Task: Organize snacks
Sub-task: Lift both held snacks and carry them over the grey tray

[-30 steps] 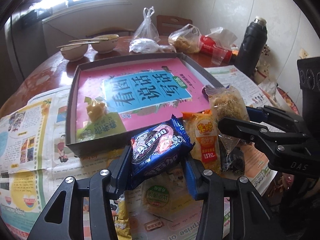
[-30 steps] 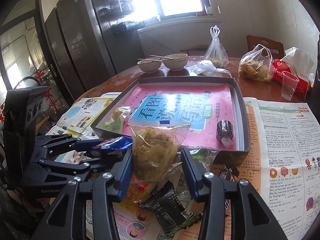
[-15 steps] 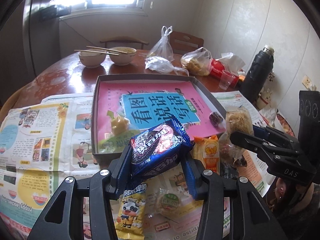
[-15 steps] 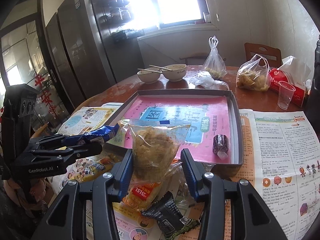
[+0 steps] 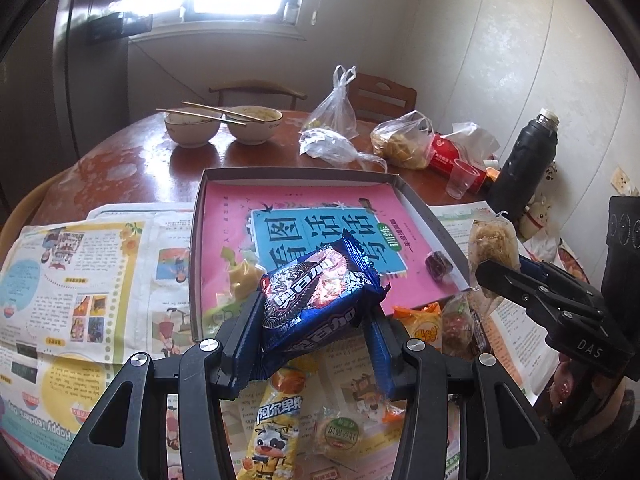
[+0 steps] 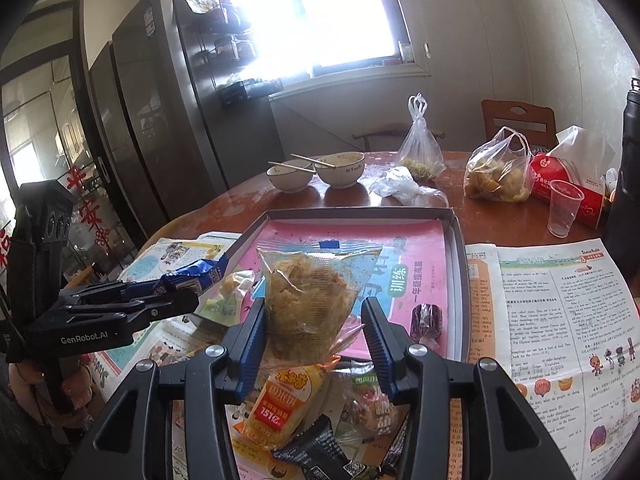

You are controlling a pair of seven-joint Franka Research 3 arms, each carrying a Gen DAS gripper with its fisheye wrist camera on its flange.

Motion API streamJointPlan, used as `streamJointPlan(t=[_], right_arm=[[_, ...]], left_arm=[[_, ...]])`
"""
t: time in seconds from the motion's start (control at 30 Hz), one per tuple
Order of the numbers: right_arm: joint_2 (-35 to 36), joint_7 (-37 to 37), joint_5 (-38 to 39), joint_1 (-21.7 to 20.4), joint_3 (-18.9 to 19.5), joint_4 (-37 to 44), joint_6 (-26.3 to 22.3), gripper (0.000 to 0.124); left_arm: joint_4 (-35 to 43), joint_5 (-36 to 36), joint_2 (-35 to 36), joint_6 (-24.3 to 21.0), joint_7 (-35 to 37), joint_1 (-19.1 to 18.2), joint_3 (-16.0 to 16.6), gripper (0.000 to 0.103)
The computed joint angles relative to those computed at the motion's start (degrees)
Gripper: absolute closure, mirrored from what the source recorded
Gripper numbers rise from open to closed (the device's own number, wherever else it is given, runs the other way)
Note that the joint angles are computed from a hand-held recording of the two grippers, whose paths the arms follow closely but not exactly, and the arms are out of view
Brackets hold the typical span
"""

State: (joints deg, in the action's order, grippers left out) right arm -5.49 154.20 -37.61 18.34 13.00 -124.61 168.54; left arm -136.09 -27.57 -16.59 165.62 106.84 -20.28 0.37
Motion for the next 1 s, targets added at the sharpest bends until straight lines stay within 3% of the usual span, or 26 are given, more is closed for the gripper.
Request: streamJointPlan(t=[0.6,1.0], right_arm=[[-0.94,9.72,-8.01,-4.66,0.34,-1.01,2.99,0.076],[1.57,5.61,-1.98,-2.85,-1.88,0.55,2.43,0.076]], left_arm=[[7.14,-2.71,6.25,0.24,0.97,1.76,-2.56,0.053],[11.85,-7.20,10.19,-3.15,4.30,5.21,-5.24,0.053]])
